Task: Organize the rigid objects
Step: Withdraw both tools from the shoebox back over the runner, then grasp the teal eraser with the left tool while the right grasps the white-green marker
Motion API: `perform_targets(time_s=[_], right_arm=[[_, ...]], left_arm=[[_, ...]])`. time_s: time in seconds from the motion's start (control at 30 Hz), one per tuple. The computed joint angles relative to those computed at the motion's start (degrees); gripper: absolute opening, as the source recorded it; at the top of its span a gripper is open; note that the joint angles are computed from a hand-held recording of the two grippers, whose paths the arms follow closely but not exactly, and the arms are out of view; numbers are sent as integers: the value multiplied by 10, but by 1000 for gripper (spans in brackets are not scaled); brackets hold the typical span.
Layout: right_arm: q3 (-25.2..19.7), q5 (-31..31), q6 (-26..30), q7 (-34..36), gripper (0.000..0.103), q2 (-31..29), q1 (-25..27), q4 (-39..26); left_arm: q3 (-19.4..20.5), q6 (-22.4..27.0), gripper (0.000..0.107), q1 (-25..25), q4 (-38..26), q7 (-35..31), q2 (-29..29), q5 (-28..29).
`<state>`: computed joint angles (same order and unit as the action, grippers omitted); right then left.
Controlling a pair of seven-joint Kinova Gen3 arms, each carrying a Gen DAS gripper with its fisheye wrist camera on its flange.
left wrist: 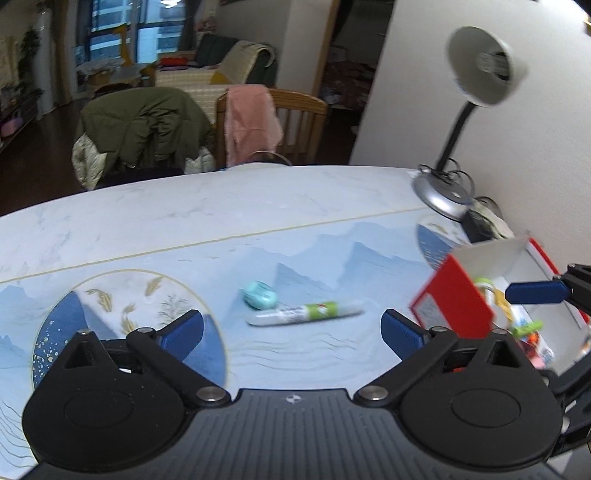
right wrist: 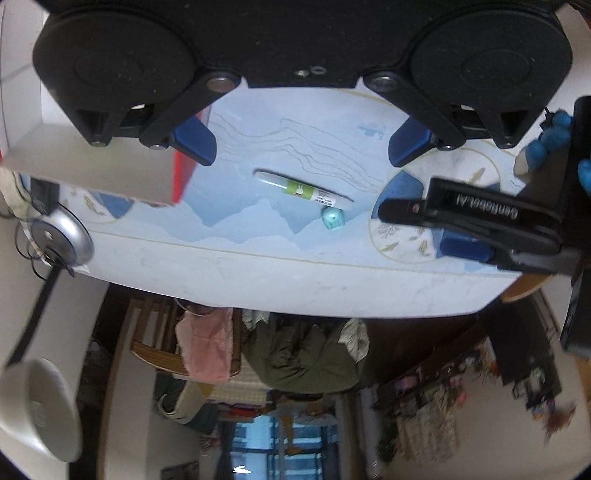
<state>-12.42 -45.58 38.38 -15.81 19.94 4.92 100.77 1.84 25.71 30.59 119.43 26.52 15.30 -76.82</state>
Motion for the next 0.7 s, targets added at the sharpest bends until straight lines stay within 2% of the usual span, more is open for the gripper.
perform_targets(time_s=[0.13, 0.23, 0.47, 0.53, 0.7], right_arm=[[6, 59, -10, -37, 99, 32, -43, -34], [10, 109, -3, -83, 98, 60, -70, -69], [2, 201, 13, -153, 97, 123, -111, -139], [8, 234, 22, -174, 96, 136, -129, -159], [16, 295, 46, -210, 96, 173, -160, -210]], left_arm=[[-24, -30, 103, -17, -4, 24, 22, -24], [-32, -56, 103, -37, -15, 0, 43, -15], [-102, -124, 103, -25, -38, -4, 94, -29], [-103, -133, 103, -34, -48, -31, 107, -7], [-147, -187, 103, -23, -62, -56, 136, 9]])
